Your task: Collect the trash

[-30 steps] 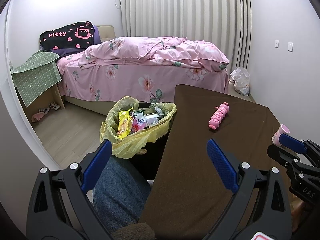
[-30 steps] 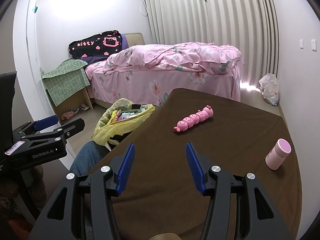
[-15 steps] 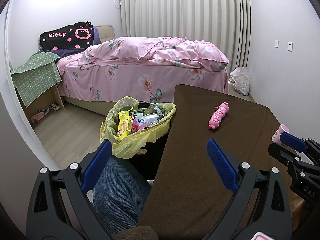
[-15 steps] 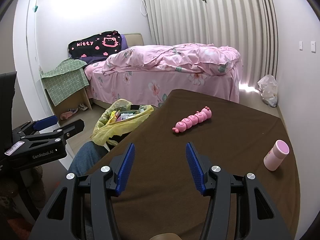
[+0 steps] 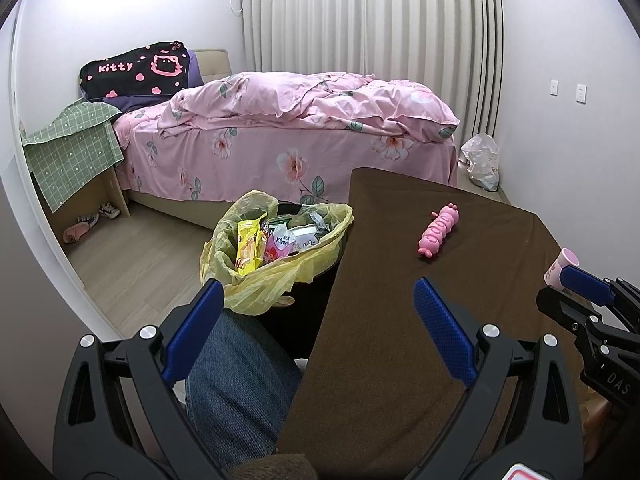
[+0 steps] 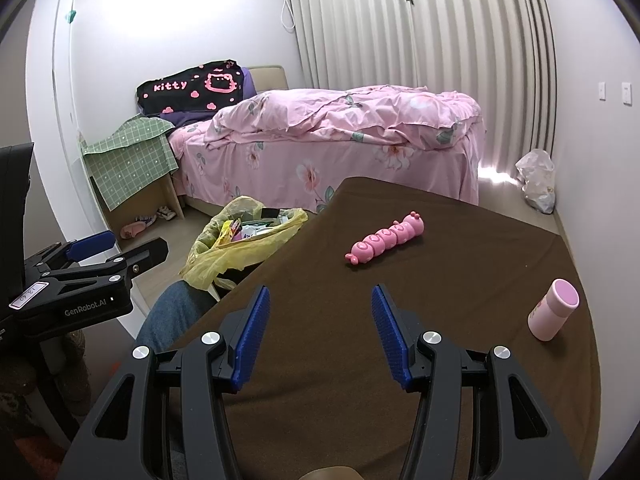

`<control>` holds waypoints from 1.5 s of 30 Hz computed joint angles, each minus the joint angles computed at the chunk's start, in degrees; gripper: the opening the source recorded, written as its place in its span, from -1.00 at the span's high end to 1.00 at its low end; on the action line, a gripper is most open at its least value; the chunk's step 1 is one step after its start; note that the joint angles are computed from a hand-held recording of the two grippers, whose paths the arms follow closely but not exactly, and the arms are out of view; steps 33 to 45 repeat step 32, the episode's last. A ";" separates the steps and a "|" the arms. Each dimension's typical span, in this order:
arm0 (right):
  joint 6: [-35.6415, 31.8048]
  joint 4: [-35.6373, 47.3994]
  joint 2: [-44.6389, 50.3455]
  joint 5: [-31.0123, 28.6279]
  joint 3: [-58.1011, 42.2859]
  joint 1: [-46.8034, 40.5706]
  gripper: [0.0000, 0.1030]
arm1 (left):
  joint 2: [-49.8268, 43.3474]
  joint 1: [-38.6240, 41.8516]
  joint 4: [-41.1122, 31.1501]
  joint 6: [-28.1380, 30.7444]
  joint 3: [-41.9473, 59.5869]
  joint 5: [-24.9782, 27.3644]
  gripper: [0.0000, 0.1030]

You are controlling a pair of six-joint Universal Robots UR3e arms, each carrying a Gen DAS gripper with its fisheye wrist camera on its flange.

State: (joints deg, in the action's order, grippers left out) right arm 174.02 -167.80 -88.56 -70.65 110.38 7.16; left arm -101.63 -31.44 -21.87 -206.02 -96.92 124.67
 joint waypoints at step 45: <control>2.91 1.48 9.47 -1.04 -6.56 -5.68 -0.18 | -8.79 6.33 -3.15 3.15 7.97 -14.81 -0.77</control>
